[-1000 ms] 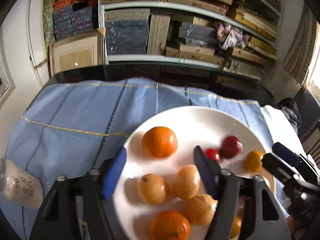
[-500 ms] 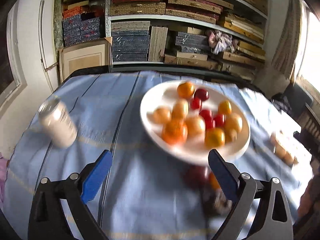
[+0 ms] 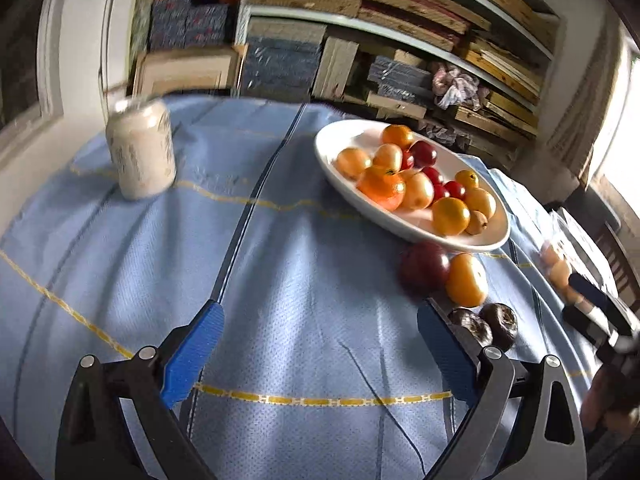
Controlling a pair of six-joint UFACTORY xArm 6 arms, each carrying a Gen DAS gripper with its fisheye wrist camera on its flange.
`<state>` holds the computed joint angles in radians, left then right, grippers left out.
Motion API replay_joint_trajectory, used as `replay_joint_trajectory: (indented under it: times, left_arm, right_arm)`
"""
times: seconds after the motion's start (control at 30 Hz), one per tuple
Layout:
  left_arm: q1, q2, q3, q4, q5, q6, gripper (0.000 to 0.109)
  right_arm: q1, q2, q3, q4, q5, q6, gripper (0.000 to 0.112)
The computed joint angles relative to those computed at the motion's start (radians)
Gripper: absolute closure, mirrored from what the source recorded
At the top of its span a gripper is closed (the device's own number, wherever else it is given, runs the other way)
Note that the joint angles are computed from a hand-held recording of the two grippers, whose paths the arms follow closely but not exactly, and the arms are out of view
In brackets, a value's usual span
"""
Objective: Organize fruits
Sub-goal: 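Withdraw both open tools and move right tool to a dark purple fruit, then close left tool on a dark purple fruit while right tool grasps another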
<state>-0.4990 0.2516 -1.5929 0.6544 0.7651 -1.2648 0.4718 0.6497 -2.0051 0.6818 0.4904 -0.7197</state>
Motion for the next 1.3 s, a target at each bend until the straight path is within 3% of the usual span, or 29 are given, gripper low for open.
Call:
replay_joint_trajectory:
  times: [0.07,0.33,0.5,0.73,0.83,0.9,1.1,1.3]
  left_arm:
    - [0.009,-0.012,0.022,-0.021,-0.020,-0.009,0.010]
    - [-0.009,0.015,-0.018,-0.022,0.007,0.037,0.010]
    - [-0.028,0.028,-0.048,0.020,0.032,0.046,0.010]
    - [-0.031,0.038,-0.065,0.014,0.038,0.061,0.009]
    - [-0.035,0.043,-0.073,0.027,0.048,0.059,0.009]
    - [-0.037,0.045,-0.075,0.026,0.052,0.065,0.009]
    - [-0.044,0.068,-0.103,0.006,0.069,0.107,0.009]
    - [-0.084,0.111,-0.170,0.099,0.134,0.139,0.009]
  right_arm:
    - [0.017,-0.011,0.024,-0.081,-0.014,0.011,0.035]
    - [0.051,0.013,0.010,-0.321,-0.012,0.108,0.039]
    - [0.054,0.083,-0.098,-0.495,0.063,0.250,0.042]
    - [0.055,0.192,-0.292,-0.491,0.201,0.271,0.042]
    - [0.035,0.254,-0.410,-0.415,0.299,0.254,0.062]
    - [0.022,0.274,-0.452,-0.392,0.335,0.260,0.065]
    - [-0.009,0.239,-0.393,-0.381,0.295,0.281,0.065]
    - [-0.037,0.287,-0.479,-0.325,0.353,0.310,0.065]
